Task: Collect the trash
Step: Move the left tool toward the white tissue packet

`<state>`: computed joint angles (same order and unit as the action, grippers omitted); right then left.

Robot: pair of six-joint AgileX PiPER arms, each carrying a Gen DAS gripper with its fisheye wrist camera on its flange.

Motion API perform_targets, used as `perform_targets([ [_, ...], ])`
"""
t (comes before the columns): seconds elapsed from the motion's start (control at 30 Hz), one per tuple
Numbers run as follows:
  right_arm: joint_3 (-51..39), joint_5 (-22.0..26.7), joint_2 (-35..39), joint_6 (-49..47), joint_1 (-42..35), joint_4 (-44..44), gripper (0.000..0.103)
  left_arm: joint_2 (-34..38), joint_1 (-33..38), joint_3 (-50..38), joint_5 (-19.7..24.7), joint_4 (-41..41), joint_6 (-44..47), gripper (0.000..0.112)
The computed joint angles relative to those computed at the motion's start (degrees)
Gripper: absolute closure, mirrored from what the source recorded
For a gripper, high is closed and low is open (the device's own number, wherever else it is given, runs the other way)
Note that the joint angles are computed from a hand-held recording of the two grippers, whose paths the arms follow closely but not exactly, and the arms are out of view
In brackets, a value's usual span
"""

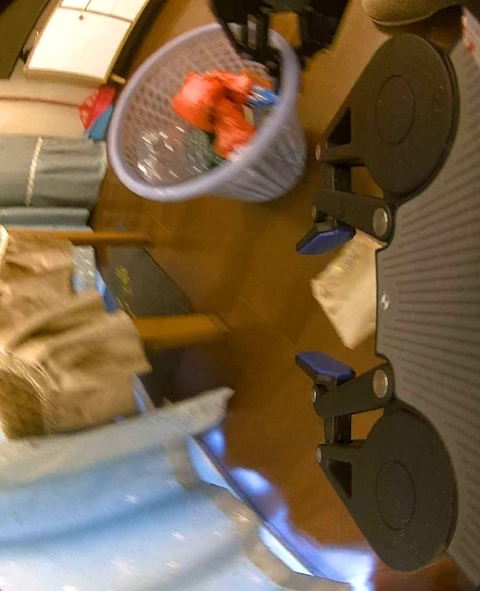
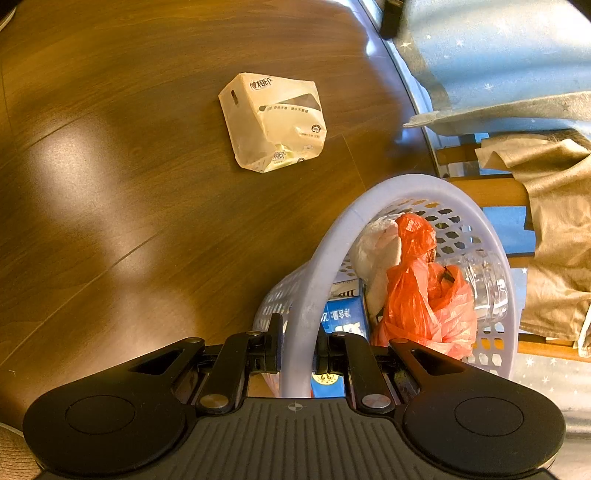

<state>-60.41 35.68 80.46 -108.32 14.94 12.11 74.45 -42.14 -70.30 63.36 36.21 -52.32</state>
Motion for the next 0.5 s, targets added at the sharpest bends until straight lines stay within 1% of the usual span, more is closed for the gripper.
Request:
perform_targets([
  [0.2, 0.3, -0.2, -0.1, -0.4, 0.0, 0.1, 0.093, -3.1, -2.3, 6.7, 1.7, -0.7, -4.4, 0.058],
  [0.5, 0.4, -0.4, -0.2, 0.0, 0.3, -0.3, 0.093, -2.3, -3.6, 10.3, 1.0, -1.9, -6.1, 0.054],
])
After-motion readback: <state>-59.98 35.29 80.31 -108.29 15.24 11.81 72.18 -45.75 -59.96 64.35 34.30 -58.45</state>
